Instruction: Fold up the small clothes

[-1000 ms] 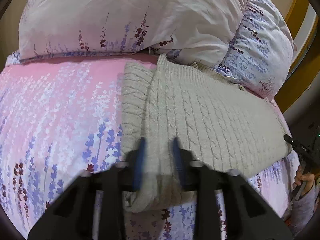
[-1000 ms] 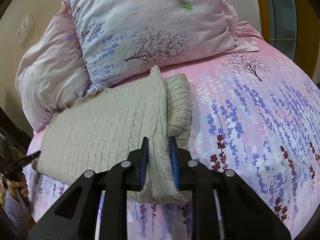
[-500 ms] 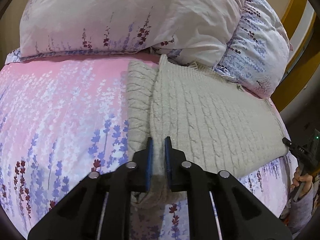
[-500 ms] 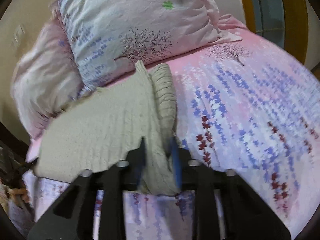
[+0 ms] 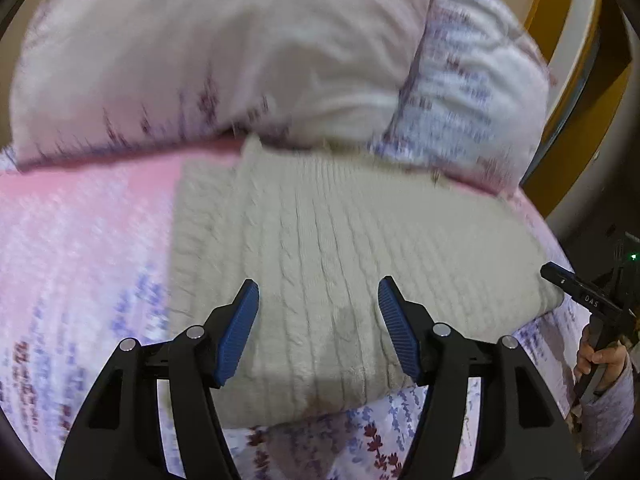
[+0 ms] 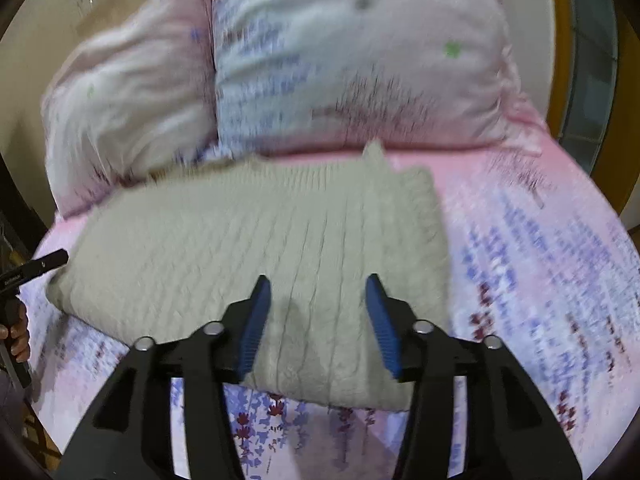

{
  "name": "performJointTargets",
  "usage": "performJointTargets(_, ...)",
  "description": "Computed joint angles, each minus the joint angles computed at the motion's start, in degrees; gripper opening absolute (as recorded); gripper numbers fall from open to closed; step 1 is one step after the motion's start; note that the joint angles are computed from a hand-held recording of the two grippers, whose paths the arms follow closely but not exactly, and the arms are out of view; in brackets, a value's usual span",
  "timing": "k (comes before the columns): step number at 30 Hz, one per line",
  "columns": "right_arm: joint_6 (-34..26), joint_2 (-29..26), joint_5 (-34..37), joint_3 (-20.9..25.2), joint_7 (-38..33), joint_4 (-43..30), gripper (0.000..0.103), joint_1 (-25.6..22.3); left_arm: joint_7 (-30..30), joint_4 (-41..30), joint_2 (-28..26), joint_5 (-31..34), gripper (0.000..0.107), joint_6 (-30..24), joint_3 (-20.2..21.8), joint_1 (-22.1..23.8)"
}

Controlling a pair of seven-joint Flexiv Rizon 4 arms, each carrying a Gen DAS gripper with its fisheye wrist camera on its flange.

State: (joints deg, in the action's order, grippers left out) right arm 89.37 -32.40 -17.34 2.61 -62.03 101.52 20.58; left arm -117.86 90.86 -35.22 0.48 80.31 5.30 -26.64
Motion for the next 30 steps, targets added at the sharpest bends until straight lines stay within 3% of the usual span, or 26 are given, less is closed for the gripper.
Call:
performJointTargets(2, -3.4, -0.7, -0.2, -0.4, -0.7, -1.0, 0.063, 0.8, -0.5, -0.9, -0.9, 0.3, 0.065, -1.0, 0.7, -0.6)
performJointTargets(3, -2.4, -0.7, -3.8, -3.4, 1.5, 0.0, 0.065, 2.8, -0.9, -1.1, -1.1, 1.1, 0.067, -0.8, 1.6, -1.3)
performJointTargets(7, -3.9, 0.1, -7.1, -9.4, 3.6, 0.7, 0.076, 8.1, -0.7, 1.3, 0.3, 0.4, 0.068, 1.9, -0.4, 0.4)
performJointTargets(10, -3.1, -0.3, -6.1, -5.2, 3.0, -1.1, 0.082, 5.0, -3.1, 4.0, 1.6, -0.6, 0.071, 5.6, 1.2, 0.3)
performJointTargets(13, -3.7, -1.7, -5.2, -2.5, 2.0, -4.2, 0.091, 3.6, -3.6, 7.0, 2.6, -3.5, 0.074, 8.8, -0.3, 2.8)
performJointTargets(16, -6.0, -3.8, -5.2, -1.1, 1.2, -8.3, 0.093, 3.8, -0.9, 9.2, 3.2, -7.1, 0.076, 10.5, -5.9, 8.1)
performJointTargets(21, -9.8, -7.3, -6.4, -2.4, 1.6, -13.8, 0.093, 6.7, 3.6, 9.1, 2.0, -12.3, 0.076, 9.4, -11.6, 13.0)
performJointTargets(24, -11.5, -8.5, -8.1, -4.9, 3.3, -15.2, 0.094, 8.9, 4.5, 7.4, 0.9, -13.5, 0.076, 7.4, -10.1, 11.8)
performJointTargets(28, -11.3, -8.9, -8.7, -5.1, 4.5, -15.5, 0.096, 9.0, 1.6, 5.8, 0.1, -12.9, 0.076, 5.8, -4.1, 7.6)
performJointTargets(30, -11.4, -9.1, -9.4, -5.6, 4.9, -15.6, 0.098, 9.3, 1.8, 6.3, 0.2, -13.1, 0.076, 6.4, -5.2, 8.7)
